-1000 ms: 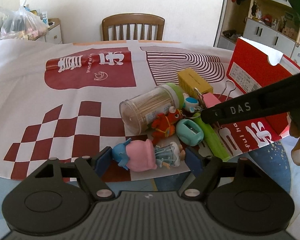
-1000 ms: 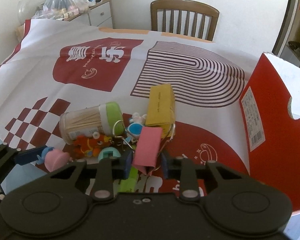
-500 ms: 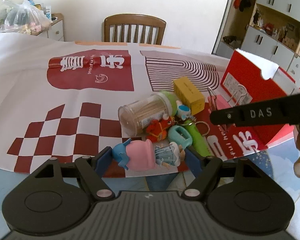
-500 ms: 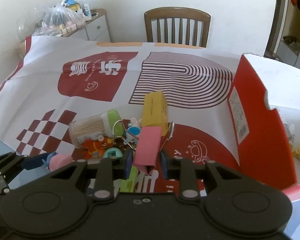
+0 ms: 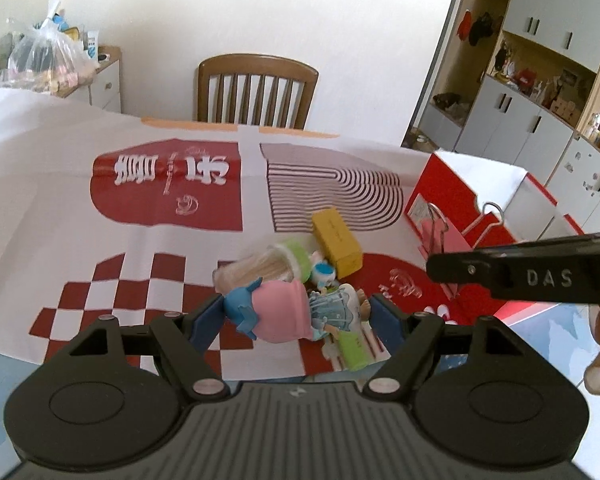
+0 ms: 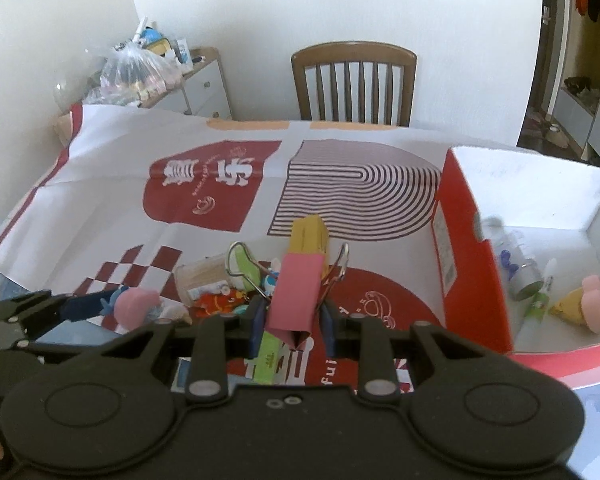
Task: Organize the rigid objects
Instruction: 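Carry the binder clip with right gripper while left carries the figurine into the box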
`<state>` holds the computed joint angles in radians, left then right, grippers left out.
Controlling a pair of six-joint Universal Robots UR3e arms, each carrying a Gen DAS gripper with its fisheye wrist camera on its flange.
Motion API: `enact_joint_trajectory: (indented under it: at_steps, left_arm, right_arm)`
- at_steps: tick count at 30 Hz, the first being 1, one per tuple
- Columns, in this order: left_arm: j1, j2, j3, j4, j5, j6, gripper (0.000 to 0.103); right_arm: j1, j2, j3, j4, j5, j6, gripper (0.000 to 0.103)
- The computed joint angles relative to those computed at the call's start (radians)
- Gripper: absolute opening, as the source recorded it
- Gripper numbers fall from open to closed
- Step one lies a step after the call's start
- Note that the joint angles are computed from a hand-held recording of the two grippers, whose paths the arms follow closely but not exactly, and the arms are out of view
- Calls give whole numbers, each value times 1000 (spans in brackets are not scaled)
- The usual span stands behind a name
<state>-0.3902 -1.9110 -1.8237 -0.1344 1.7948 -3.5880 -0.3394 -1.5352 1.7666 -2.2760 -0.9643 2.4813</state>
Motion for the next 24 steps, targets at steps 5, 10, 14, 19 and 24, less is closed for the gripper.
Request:
enact_joint_trajectory:
  at_steps: [5,10,14,19,24]
  left_arm:
    - [-21,12,77,-80,18,-15,79]
    - [-52,-9,176,-129,50,-13,79]
    - [-80,-48,285,-179,81,-4,79]
    - [-122,-139,481,-270,114,6,79]
    - [-167,-266,713,-385,122,6,79]
  right_arm:
    - [-60,-53,-15,90,36,-53,28]
    - [-130,-81,-39,161,75,-106,28]
    - [-191,-88,-64,207,113,-147,28]
    - [-266,-70,-112,259,154,-206,28]
    - [-319,-14,-176,287,172,-235,28]
